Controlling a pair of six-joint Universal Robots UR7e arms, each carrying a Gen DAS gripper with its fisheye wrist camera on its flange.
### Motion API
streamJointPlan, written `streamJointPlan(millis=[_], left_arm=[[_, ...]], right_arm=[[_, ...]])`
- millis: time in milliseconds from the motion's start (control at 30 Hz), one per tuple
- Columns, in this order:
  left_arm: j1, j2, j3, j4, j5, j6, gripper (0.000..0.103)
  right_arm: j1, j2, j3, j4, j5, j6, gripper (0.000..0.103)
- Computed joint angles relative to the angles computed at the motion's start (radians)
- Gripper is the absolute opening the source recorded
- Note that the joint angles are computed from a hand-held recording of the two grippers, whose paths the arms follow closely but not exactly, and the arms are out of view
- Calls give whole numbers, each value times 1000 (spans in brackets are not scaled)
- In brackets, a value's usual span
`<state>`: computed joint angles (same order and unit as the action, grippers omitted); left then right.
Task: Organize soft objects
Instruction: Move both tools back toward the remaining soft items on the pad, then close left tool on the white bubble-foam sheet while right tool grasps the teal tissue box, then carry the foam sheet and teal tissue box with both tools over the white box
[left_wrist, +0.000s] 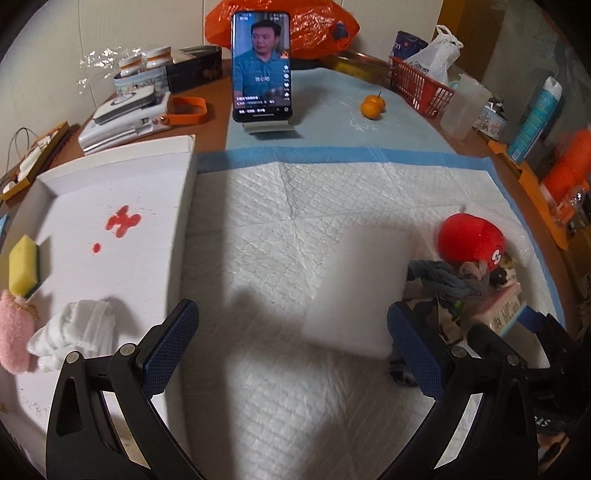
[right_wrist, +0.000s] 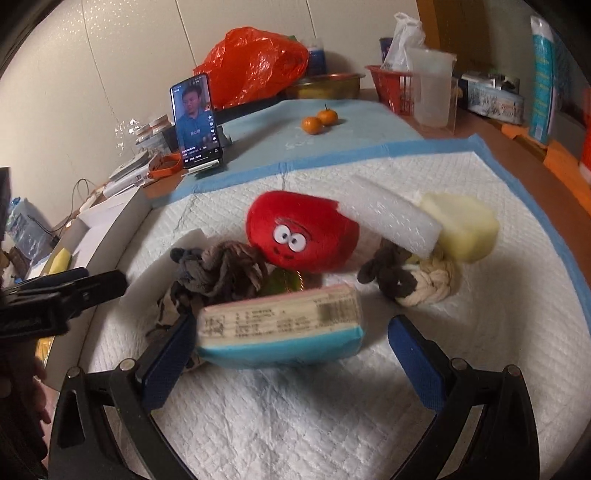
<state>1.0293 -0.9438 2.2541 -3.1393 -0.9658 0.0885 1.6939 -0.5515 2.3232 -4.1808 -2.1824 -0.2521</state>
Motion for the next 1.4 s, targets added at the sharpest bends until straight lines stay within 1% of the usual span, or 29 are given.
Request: streamJointPlan(millis=[67,100,167,200,233,267,300,333,367,400,433,467,500,600,700,900,1067,1267,1400], left_arm=[[12,9,-19,6,-45,7,103],[18,14,-31,18,-68,11,103],[21,36,-57,40,-83,12,103],[22,49,-70,52,-83,9,103],[20,62,-80,62,-72,5,103],[12,74,-82,52,-46,8,102],[7,83,-82,42,-27,15,100],[0,91,-76,17,-2,25,91],[-2,93,-72,8,9,28,84],[4,90,-74,22,6,14,69],[14,86,-76,32,1,-6,60],[17,86,-67,0,0,3,57],[22,83,-62,-11,-5,9,55],[34,68,-42,-55,-36,8,55],[28,38,-8,-105,-60,8,54],[-16,-44,70,-185,-83,0,54],[-60,-117,131,-235,-75,-7,54],[-108,-209,199,-274,-47,-12,54],[-133,-266,231,-284,-26,-20,54]], right_arm=[[-20,-17,24,-13,32,-2,101],[-24,-22,30,-19,36,-4,101],[-38,-32,48,-42,56,-8,100],[-42,-37,54,-47,63,-6,100],[-47,-41,57,-51,70,-7,98],[-52,-45,64,-57,79,-11,90],[-54,-49,65,-54,84,-13,86],[-54,-52,66,-50,85,-14,80],[-56,-56,70,-47,88,-18,80],[-57,-59,72,-46,91,-21,80],[-58,-60,74,-48,94,-26,80],[-60,-62,76,-50,96,-30,79],[-61,-63,79,-53,100,-36,79],[-56,-65,82,-59,98,-49,78],[-46,-67,90,-80,97,-63,78],[1,-88,120,-159,104,-96,78],[53,-113,134,-226,111,-118,78],[103,-144,142,-265,122,-126,78],[130,-140,137,-287,124,-144,78]])
